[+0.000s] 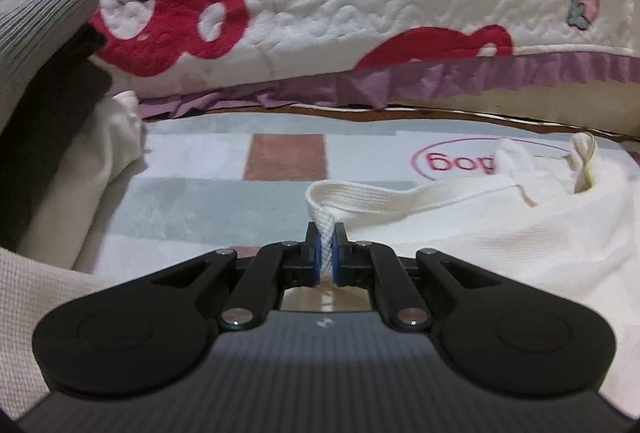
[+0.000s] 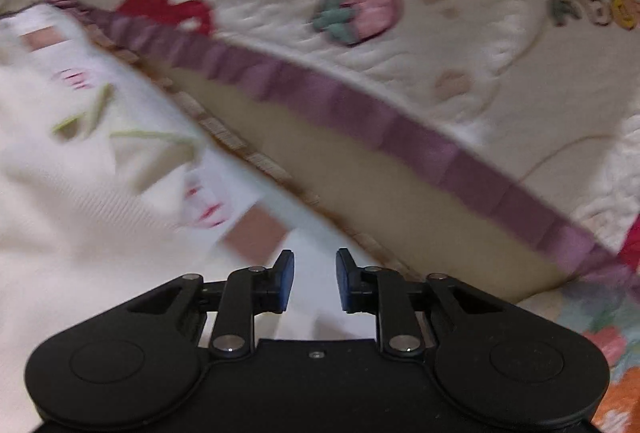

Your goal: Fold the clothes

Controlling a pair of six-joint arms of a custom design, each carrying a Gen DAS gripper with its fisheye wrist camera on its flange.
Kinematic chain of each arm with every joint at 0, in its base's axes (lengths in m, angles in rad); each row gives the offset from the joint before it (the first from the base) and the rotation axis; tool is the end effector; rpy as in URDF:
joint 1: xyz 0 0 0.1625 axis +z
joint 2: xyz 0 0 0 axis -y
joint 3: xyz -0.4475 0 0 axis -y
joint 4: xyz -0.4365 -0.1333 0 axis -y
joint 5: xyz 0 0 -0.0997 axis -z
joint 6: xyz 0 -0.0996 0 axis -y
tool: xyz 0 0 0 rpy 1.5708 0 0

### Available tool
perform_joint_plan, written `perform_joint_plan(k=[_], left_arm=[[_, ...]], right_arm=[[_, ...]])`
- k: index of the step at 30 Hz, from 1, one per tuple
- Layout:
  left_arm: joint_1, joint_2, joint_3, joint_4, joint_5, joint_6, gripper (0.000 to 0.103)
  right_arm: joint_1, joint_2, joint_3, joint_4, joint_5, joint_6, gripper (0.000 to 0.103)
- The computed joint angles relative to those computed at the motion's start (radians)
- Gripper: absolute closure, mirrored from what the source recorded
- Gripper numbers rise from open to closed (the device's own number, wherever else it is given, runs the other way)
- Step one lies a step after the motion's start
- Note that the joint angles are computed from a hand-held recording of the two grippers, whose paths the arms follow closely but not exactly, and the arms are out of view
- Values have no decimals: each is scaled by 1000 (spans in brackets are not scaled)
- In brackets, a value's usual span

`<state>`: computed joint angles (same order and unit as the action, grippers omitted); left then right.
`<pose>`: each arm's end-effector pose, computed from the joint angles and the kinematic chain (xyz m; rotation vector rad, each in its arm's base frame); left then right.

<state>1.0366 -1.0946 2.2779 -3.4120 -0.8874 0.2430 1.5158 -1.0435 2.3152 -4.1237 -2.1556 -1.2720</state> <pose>-0.0838 -0.5270 0.1559 0.6406 2.3348 -0.9358 0.0528 -0.4655 0.2039 0.7088 -1.7355 0.7352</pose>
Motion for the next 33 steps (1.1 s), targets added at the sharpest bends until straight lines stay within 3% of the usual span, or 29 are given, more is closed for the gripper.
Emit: perform_joint_plan(k=[2, 6, 9, 12, 14, 16, 19, 22, 23, 24, 25, 26, 27, 29, 33], left_arm=[[17, -13, -6, 24, -11, -60, 97], [52, -50, -14, 74, -73, -139, 97], [66, -75, -28, 158, -111, -173, 95], [70, -125, -35, 266, -157, -190, 90], [78, -155, -41, 324, -215, -179, 74], [84, -170, -56, 416, -250, -155, 47], [79, -172, -68, 526, -256, -84, 44], [69, -150, -40, 449, -239, 0, 37], [68, -132, -33, 394, -233, 15, 38], [68, -112, -28, 337, -229, 31, 52], [69, -95, -30, 300, -223, 36, 93], [69, -87, -39, 304, -217, 16, 97], [68, -86, -50, 323, -215, -8, 98], [46, -113, -46, 318, -189, -13, 98], [31, -147, -26, 247, -132, -31, 98]], right_arm=[[-6, -19, -20, 18, -1, 77, 60], [-73, -162, 69, 167, 101, 416, 43], [-149, -255, 147, 259, 179, 604, 42], [-227, -338, 201, 370, 246, 732, 42], [-267, -377, 223, 427, 302, 773, 42], [-296, -407, 235, 475, 348, 800, 42], [-302, -403, 220, 500, 363, 801, 42], [-312, -396, 191, 548, 379, 812, 41], [-320, -394, 183, 565, 391, 819, 41], [-324, -377, 170, 570, 397, 826, 41], [-325, -359, 165, 546, 410, 815, 39], [-327, -342, 161, 522, 422, 802, 45], [-324, -346, 159, 526, 450, 784, 97], [-318, -354, 156, 534, 507, 749, 98], [-308, -382, 181, 397, 568, 755, 98]])
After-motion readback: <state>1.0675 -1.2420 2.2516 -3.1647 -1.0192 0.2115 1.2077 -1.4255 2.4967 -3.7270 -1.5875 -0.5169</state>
